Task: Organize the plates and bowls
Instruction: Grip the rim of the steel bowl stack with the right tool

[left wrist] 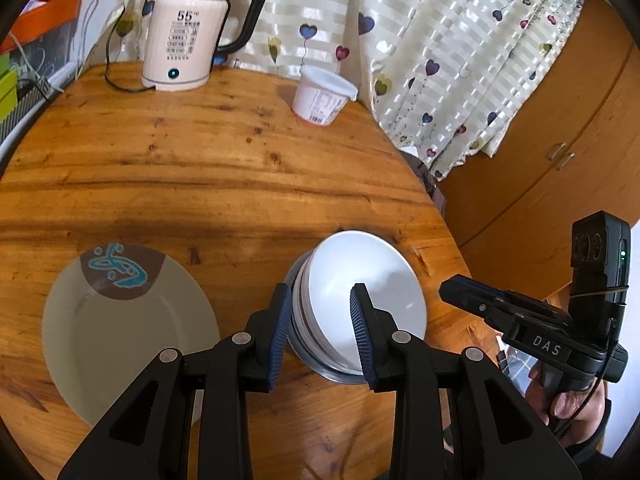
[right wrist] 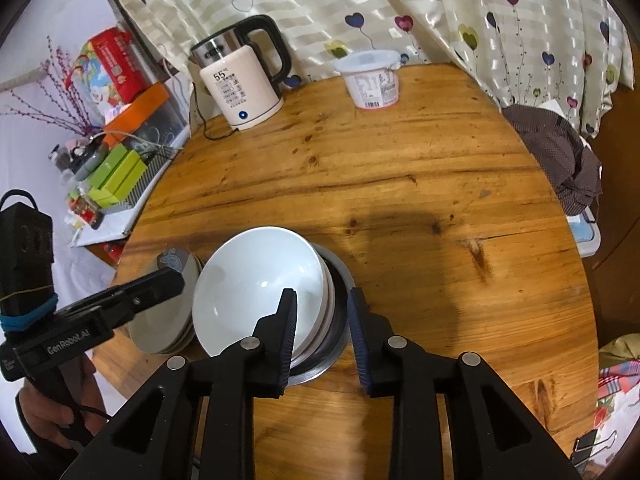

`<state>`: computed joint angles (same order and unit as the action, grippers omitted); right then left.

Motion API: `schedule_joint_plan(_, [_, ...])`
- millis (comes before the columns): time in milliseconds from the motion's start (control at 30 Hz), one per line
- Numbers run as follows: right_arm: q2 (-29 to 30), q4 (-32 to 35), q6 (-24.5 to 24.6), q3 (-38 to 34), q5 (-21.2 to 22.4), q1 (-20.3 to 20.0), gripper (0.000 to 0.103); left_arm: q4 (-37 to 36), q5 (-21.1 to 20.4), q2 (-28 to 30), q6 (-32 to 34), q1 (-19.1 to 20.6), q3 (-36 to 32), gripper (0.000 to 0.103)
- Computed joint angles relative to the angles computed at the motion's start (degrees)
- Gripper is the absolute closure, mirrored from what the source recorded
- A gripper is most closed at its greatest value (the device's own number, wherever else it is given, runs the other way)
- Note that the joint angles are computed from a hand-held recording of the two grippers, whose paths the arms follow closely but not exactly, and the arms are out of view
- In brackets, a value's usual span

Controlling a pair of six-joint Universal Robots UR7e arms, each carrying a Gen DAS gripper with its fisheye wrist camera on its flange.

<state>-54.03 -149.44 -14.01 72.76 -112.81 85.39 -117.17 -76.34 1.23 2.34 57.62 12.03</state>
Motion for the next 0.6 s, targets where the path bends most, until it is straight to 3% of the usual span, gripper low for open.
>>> schedule_joint_plan(200, [-1.04, -1.46, -0.92, 1.68, -0.41, 0.09, 0.077, -4.92, 0.34, -3.72, 0.03, 0.23, 7.35, 0.06])
schedule_joint_plan(600, [-1.97, -1.66, -0.7, 2.93, 0.08, -0.66, 0.07, -6.6, 2.1, -5.59, -1.9, 1.06, 11.42, 0.059])
